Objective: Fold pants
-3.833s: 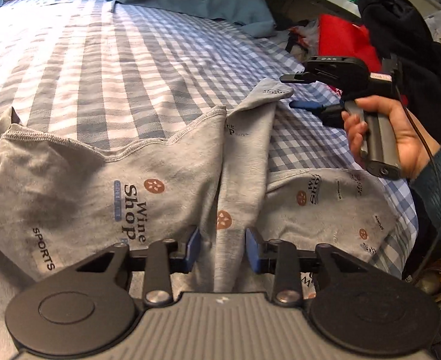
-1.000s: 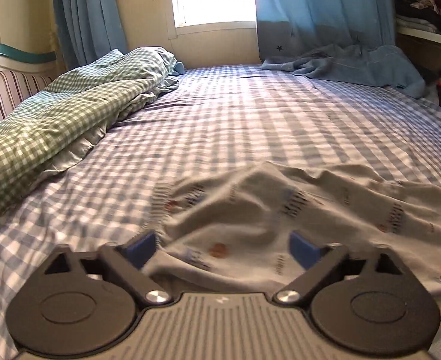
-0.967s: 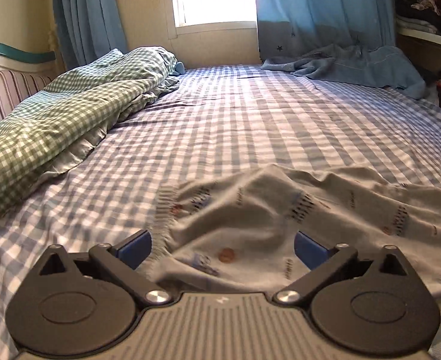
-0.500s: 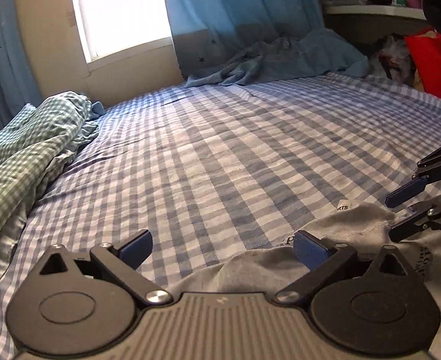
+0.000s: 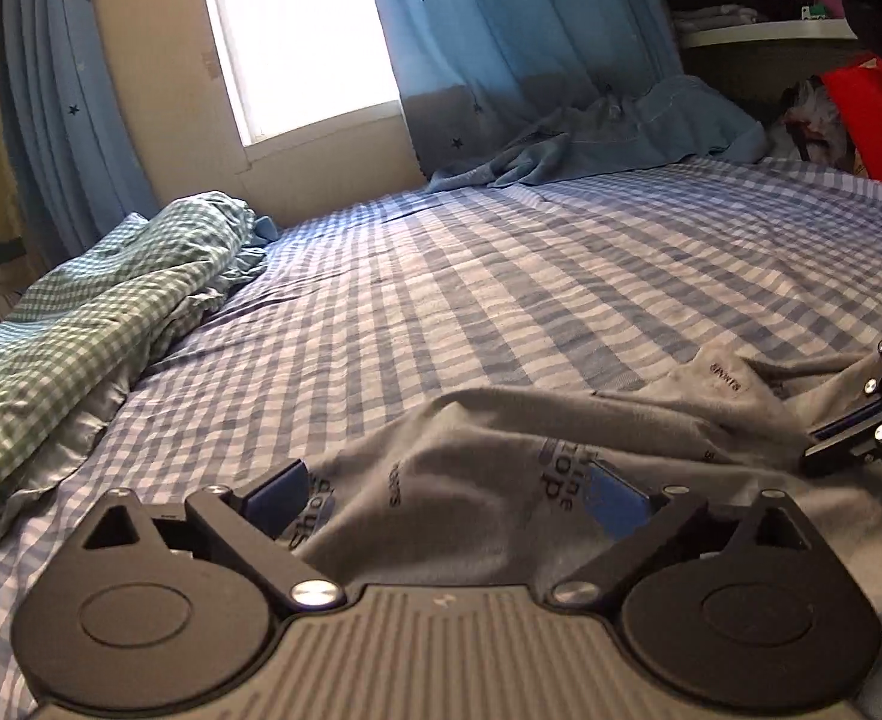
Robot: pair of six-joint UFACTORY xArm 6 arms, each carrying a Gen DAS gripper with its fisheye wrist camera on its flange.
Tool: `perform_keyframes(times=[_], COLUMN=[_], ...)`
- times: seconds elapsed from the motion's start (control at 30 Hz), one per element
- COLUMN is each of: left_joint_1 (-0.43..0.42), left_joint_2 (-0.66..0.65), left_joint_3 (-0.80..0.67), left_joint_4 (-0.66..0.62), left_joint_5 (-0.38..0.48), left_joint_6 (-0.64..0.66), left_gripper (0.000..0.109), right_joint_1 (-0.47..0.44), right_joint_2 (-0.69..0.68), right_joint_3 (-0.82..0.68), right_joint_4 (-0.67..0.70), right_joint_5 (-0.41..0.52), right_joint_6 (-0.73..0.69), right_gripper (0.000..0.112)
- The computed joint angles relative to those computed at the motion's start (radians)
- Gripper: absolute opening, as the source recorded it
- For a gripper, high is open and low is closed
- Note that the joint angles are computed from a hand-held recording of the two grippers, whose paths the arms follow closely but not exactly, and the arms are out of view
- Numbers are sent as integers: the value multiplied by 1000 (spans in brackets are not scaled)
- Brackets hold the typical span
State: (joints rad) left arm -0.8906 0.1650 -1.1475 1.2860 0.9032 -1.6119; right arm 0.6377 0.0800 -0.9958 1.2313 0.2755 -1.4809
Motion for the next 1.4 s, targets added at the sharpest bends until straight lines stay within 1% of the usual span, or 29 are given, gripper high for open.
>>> perform_keyframes(times=[0.03, 0.07, 0.13, 0.17, 0.2, 0.27, 0.37, 0.4, 0.47, 0.5, 0.57, 0.6, 0.63, 0.67, 0.7, 0.77, 0.87, 0.9, 0.97, 1.0, 1.03, 1.1, 1.13, 1.2, 1.27, 1.3, 1.33, 1.37, 1.4], left_joint_1=[-12, -19, -30, -34, -34, -25, 13, 29, 62, 72, 93, 110, 129, 137, 143, 134, 129, 131, 128, 126, 130, 159, 179, 250, 327, 353, 374, 378, 370], left_joint_2=[5, 2, -17, -36, -53, -89, -152, -172, -197, -201, -190, -189, -201, -214, -222, -217, -239, -267, -340, -378, -414, -484, -507, -528, -519, -507, -496, -486, -484], left_joint_3=[2, 10, 41, 64, 87, 127, 193, 213, 239, 244, 237, 245, 270, 294, 307, 299, 310, 331, 387, 416, 444, 504, 527, 562, 581, 581, 579, 576, 567], left_joint_4=[-17, -34, -45, -39, -28, -19, -29, -32, -54, -73, -161, -194, -188, -156, -145, -150, -150, -143, -112, -100, -96, -97, -104, -135, -146, -151, -178, -245, -317], left_joint_5=[30, 43, 55, 53, 47, 31, -8, -22, -40, -35, 0, -19, -62, -87, -101, -81, -87, -98, -109, -110, -118, -176, -216, -362, -524, -575, -613, -619, -583], left_joint_6=[-3, -5, -34, -55, -81, -126, -197, -222, -240, -238, -193, -177, -202, -263, -282, -265, -257, -260, -278, -288, -293, -311, -324, -344, -399, -431, -432, -415, -385], left_gripper=[100, 100, 100, 100, 100, 100, 99, 97, 93, 89, 87, 88, 90, 91, 91, 92, 92, 92, 96, 100, 100, 98, 93, 85, 84, 83, 77, 70, 45], right_joint_1=[-15, -42, -106, -135, -156, -187, -213, -217, -209, -196, -185, -183, -190, -194, -191, -188, -203, -206, -228, -237, -242, -240, -231, -207, -171, -144, -116, -89, -65], right_joint_2=[5, 12, 43, 68, 98, 167, 280, 311, 349, 354, 357, 365, 392, 416, 437, 484, 524, 516, 472, 428, 384, 257, 194, 54, -63, -113, -153, -184, -207], right_joint_3=[-10, -29, -93, -133, -174, -263, -396, -431, -478, -490, -514, -534, -573, -603, -627, -675, -702, -691, -645, -599, -553, -417, -344, -179, -40, 21, 71, 110, 137], right_joint_4=[38, 47, 71, 77, 85, 84, 78, 89, 95, 100, 143, 148, 119, 72, 13, -88, -153, -145, -99, -68, -42, -14, 9, 100, 183, 231, 271, 325, 387], right_joint_5=[31, 87, 215, 273, 315, 386, 466, 486, 474, 424, 341, 303, 298, 297, 287, 295, 334, 331, 338, 326, 310, 248, 211, 147, 104, 67, 25, -14, -44], right_joint_6=[0, 41, 162, 221, 280, 403, 598, 649, 728, 738, 686, 679, 708, 746, 780, 823, 911, 905, 860, 814, 759, 655, 605, 479, 366, 311, 271, 223, 173], right_gripper=[11, 15, 43, 49, 53, 54, 47, 42, 13, 0, 0, 0, 0, 0, 0, 0, 1, 9, 36, 62, 72, 73, 79, 87, 87, 88, 88, 88, 88])
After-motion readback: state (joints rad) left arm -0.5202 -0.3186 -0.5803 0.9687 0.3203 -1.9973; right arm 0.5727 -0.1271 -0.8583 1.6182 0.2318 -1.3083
